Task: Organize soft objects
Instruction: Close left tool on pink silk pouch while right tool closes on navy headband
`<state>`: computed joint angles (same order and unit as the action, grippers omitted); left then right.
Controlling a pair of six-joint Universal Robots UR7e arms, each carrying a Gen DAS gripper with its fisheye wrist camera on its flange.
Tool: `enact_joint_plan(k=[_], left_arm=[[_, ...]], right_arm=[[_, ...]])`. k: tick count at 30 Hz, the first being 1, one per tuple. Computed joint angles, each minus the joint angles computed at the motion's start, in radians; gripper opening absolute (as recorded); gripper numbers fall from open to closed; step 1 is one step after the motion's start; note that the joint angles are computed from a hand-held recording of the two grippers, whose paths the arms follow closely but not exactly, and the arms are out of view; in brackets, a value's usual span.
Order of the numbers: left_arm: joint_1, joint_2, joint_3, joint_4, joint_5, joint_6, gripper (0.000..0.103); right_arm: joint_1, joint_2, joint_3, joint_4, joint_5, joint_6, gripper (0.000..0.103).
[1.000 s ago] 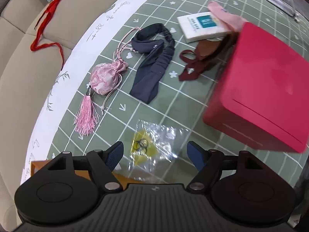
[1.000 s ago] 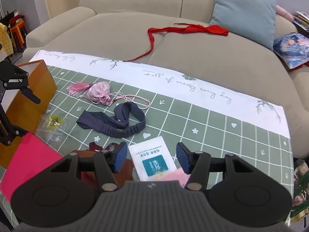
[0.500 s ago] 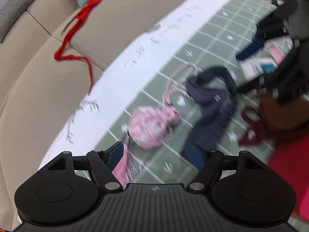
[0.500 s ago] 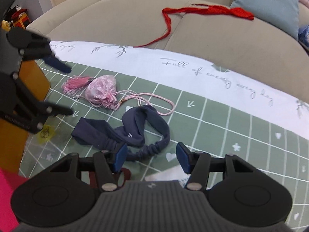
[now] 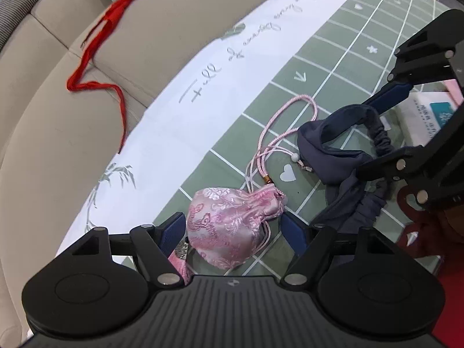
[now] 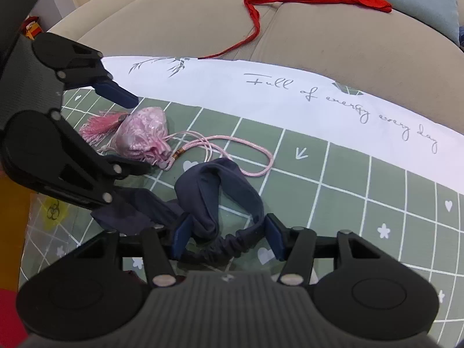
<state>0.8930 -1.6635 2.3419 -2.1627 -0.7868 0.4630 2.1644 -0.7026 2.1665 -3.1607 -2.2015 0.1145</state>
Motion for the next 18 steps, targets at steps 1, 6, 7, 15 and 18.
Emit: enact_joint_plan(k=[1,6,7,15,18], left_arm=[[0.002,0.006,0.003,-0.006,0.005,-0.003,0.089],[0.011,0.021,-0.002,-0.040,-0.002,-0.031,0.088],[0.013,0.023,-0.004,-0.038,-0.004,-0.043,0.087],[0.002,-0.006,0.014,-0.039,-0.012,-0.068,0.057],[-0.006,-0.022,0.013,-0.010,-0.016,-0.083,0.056]], right_arm=[[-0.001,0.004,0.000,-0.009,-0.001,-0.003,0.055],[0.003,0.018,-0.001,-0.044,-0.013,-0.035,0.031],[0.004,0.019,0.000,-0.050,-0.012,-0.044,0.021],[0.017,0.010,0.010,-0.052,-0.002,-0.055,0.002],[0.019,0.000,0.015,-0.053,0.000,-0.050,0.001]])
